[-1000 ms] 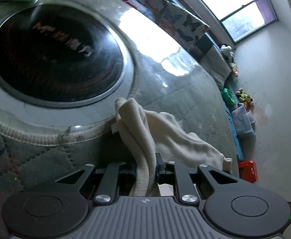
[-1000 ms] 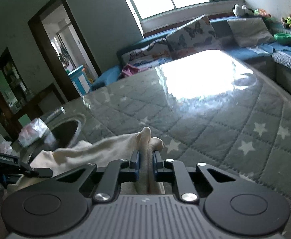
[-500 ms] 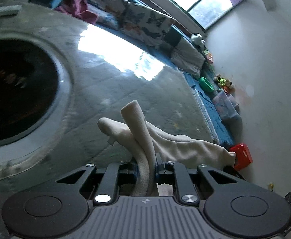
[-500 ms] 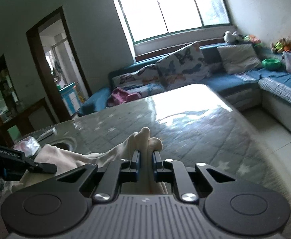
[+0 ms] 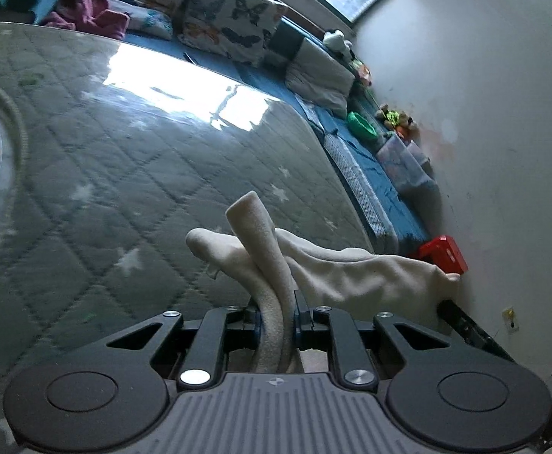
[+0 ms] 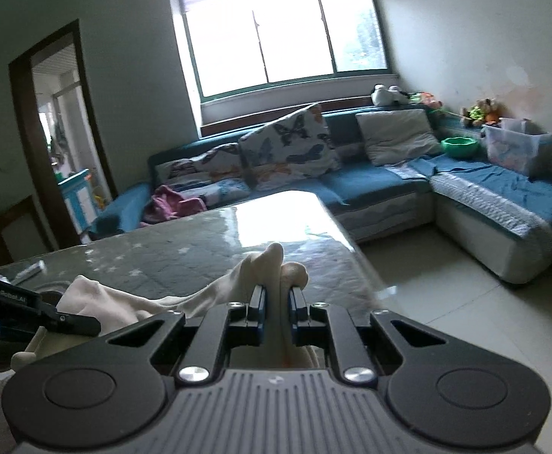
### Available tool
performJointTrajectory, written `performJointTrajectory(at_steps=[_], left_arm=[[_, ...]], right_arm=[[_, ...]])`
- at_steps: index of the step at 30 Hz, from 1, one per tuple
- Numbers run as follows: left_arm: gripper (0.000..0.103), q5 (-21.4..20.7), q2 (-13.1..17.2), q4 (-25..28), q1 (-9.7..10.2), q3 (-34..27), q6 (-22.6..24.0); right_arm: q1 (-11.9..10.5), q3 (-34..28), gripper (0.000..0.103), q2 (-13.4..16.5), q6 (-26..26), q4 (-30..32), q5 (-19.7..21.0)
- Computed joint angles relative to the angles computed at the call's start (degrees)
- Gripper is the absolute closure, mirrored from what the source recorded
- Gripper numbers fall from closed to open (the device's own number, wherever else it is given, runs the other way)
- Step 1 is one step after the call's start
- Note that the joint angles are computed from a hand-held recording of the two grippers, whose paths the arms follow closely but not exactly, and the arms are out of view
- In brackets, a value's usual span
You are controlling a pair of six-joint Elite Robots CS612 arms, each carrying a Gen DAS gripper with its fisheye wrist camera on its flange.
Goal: Fold clothes
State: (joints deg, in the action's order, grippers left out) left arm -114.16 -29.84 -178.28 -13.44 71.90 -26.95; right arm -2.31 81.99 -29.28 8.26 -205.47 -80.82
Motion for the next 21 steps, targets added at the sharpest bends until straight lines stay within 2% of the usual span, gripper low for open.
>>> performJointTrajectory(at_steps=[13, 21], left_arm=[[0.087, 1.9, 1.3, 3.8, -2.11, -3.4, 4.9], [0.087, 2.8, 1.3, 4.5, -2.46, -3.6, 6.0]], right_arm=[[-1.0, -0.4, 0.092, 0.6, 1.5, 0.8, -3.5], [-1.2, -0.4, 0.092, 1.1, 1.7, 1.8, -4.2]])
